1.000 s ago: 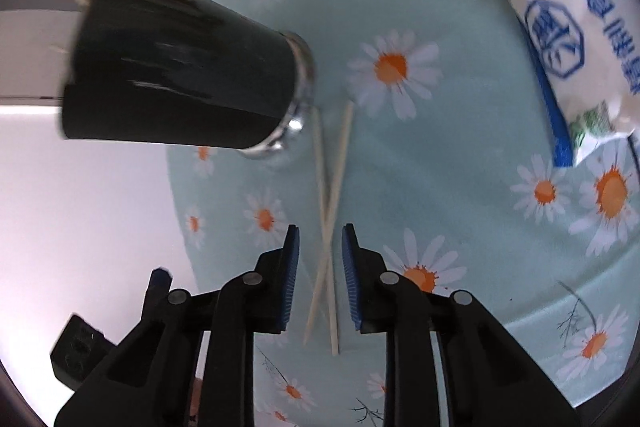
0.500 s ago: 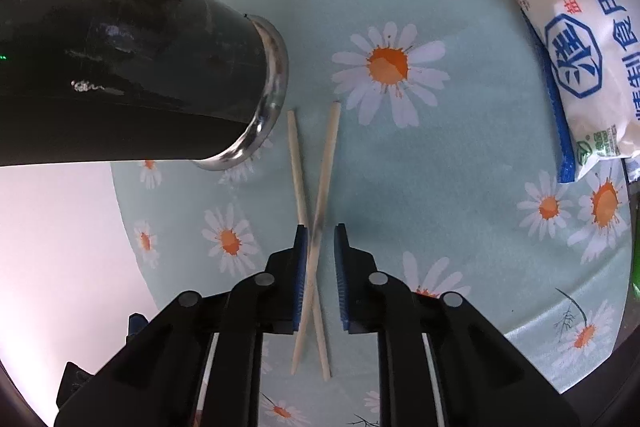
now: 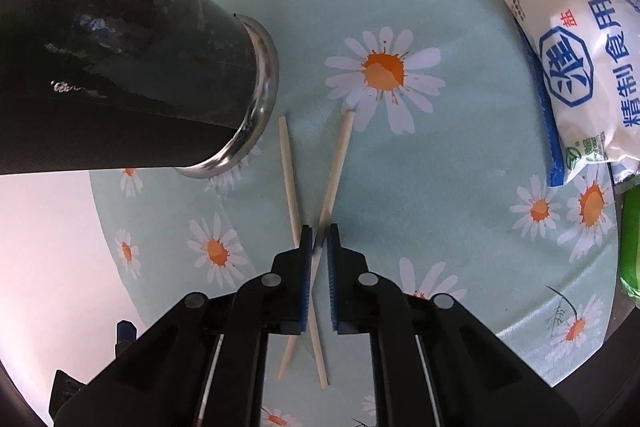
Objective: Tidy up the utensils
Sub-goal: 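Close the right gripper on one wooden chopstick beside the holder, then close the left gripper on the other chopstick while the right gripper holds its chopstick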
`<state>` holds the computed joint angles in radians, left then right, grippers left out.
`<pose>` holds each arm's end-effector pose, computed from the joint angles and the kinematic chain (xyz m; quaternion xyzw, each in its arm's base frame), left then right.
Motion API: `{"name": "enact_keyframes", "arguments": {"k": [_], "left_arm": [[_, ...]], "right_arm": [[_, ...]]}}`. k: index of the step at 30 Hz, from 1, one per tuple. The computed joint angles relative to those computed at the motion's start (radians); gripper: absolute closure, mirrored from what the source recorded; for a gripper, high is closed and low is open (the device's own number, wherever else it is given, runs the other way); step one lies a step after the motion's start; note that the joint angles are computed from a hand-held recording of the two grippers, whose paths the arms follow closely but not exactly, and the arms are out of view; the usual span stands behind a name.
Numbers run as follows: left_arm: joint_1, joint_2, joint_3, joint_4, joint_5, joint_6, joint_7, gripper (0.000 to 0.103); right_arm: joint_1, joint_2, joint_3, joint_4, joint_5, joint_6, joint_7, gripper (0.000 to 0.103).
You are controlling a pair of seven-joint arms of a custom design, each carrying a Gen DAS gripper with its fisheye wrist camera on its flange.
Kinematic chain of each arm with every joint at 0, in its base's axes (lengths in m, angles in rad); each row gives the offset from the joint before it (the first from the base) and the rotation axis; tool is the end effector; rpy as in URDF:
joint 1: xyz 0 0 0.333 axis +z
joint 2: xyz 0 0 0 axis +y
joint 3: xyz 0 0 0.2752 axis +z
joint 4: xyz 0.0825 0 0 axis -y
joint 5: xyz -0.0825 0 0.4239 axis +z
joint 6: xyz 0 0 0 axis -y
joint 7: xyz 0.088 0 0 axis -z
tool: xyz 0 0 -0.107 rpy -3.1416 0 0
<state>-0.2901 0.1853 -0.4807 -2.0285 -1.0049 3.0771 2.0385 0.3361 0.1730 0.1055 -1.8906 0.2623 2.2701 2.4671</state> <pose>0.5090 -0.3876 0.3746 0.5624 -0.6966 0.4455 0.0025 0.5852 0.2819 0.3768 -0.4579 0.8753 0.1045 0.1150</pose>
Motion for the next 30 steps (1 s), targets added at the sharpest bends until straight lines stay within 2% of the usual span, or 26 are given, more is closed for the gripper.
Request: {"name": "enact_keyframes", "arguments": {"k": [3,10,16,21,26,28,30], "left_arm": [[0.003,0.006,-0.004,0.008,-0.011,-0.011,0.018,0.073],[-0.015,0.027,0.017,0.031,0.084,-0.045,-0.045,0.073],[-0.065,0.066,0.069,0.084,0.329,-0.107,-0.220,0.073],[-0.104,0.115,0.104,0.159,0.543,-0.167,-0.381,0.073],[-0.151,0.197,0.138,0.296,0.745,-0.293,-0.513,0.073],[-0.193,0.235,0.168,0.362,0.845,-0.339,-0.582,0.073],[-0.215,0.278,0.175,0.433,0.907,-0.399,-0.623,0.073]], "right_arm": [[0.000,0.003,0.002,-0.005,0.016,0.018,0.007,0.097],[-0.020,-0.051,0.003,-0.077,0.120,0.066,-0.056,0.097],[-0.024,-0.124,-0.004,-0.146,0.164,0.099,-0.117,0.097],[-0.021,-0.194,-0.010,-0.202,0.218,0.120,-0.231,0.097],[-0.014,-0.278,-0.031,-0.267,0.290,0.142,-0.357,0.097],[-0.012,-0.306,-0.042,-0.291,0.322,0.144,-0.406,0.097],[-0.008,-0.333,-0.053,-0.315,0.354,0.150,-0.462,0.097]]}}
